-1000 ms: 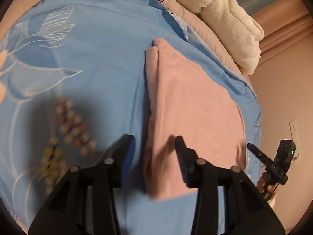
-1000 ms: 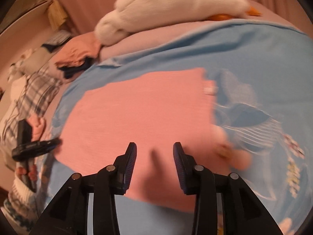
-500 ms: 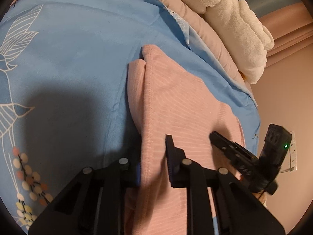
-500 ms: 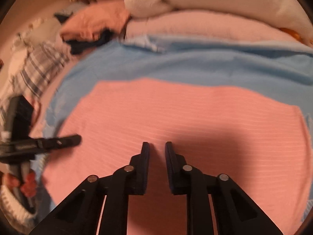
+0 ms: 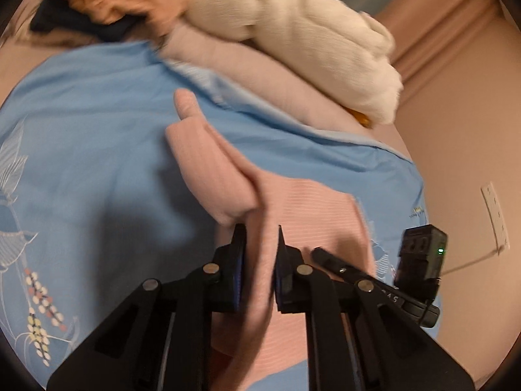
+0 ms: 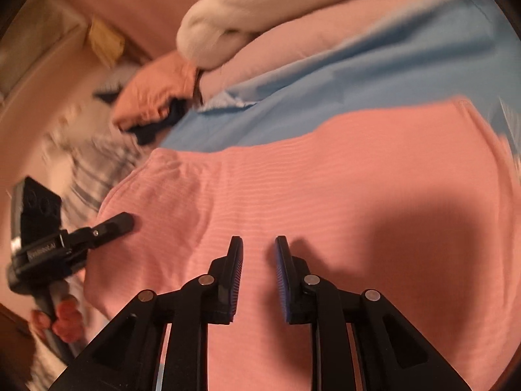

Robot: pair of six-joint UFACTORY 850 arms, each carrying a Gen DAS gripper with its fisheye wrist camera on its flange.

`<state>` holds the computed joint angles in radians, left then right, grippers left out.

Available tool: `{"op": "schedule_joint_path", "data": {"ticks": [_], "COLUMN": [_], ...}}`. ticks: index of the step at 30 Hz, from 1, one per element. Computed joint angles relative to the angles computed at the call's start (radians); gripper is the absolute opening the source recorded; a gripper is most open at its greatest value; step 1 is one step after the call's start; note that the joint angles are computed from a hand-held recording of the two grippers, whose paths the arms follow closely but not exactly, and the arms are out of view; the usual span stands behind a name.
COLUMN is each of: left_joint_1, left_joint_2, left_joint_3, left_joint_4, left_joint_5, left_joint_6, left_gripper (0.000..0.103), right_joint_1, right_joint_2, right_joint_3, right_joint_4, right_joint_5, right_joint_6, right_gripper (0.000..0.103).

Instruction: Fold small clothes

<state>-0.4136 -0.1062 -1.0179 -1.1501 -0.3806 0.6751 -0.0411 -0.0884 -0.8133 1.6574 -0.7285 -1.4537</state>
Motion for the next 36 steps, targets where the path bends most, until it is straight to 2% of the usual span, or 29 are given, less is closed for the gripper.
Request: {"op": "schedule_joint_path", "data": {"ticks": [3,5,6,8,11,13,15,17,20,22,24,26,29,33,36], "left_joint_1": [-0.073,-0.125,-0.152,-0.189,-0.216,-0.22,-0.209,-0.197,-0.177,-0.151,-0.125,-0.094,-0.07,-0.054,-0.062], "left_joint_2": [-0.031,-0.062,-0.082,-0.122,-0.183,-0.218,-0.232,-0.213,-0.152,-0.118,-0.083,-0.061,-0.055,-0.038,-0.051], "left_joint_3": [-0.058,-0.101,-0.124,-0.157,-0.195,-0.214,-0.21,-0.182,-0.116,-0.075,-0.033,-0.005,0.011,0.03,0.022], "left_joint_4": [0.161,0.3,0.381,0.47,0.503,0.481,0.369,0.294,0.262,0.201,0.172,0.173,0.189,0.165,0.13], "left_joint_5": [0.035,0.05,0.058,0.06,0.032,-0.011,-0.051,-0.064,-0.046,-0.051,-0.043,-0.04,-0.042,-0.047,-0.053], "left_joint_6": [-0.141,-0.263,-0.335,-0.408,-0.444,-0.417,-0.313,-0.219,-0.152,-0.089,-0.067,-0.086,-0.125,-0.1,-0.072], "left_gripper": [0.013,0.013,0.013,0.014,0.017,0.029,0.037,0.038,0.041,0.045,0.048,0.048,0.048,0.048,0.048], "right_joint_1": [-0.069,-0.112,-0.14,-0.167,-0.193,-0.198,-0.194,-0.186,-0.159,-0.126,-0.1,-0.065,-0.039,-0.096,-0.123], "right_joint_2": [-0.018,-0.036,-0.051,-0.073,-0.123,-0.152,-0.155,-0.142,-0.113,-0.087,-0.073,-0.057,-0.042,0.056,0.093], "right_joint_3": [0.017,0.033,0.043,0.058,0.053,0.041,0.034,0.028,0.007,-0.013,-0.028,-0.035,-0.045,-0.018,-0.027], "right_joint_4": [0.031,0.077,0.108,0.156,0.176,0.175,0.164,0.126,0.064,-0.005,-0.049,-0.08,-0.108,-0.105,-0.165], "right_joint_5": [-0.156,-0.269,-0.344,-0.427,-0.52,-0.556,-0.54,-0.495,-0.395,-0.288,-0.206,-0.106,-0.023,-0.003,0.056], "right_joint_6": [0.027,0.049,0.065,0.09,0.162,0.204,0.219,0.232,0.245,0.253,0.253,0.242,0.237,0.174,0.196], "right_gripper": [0.032,0.049,0.053,0.063,0.064,0.064,0.064,0.064,0.064,0.063,0.05,0.012,0.012,0.012,0.011]}}
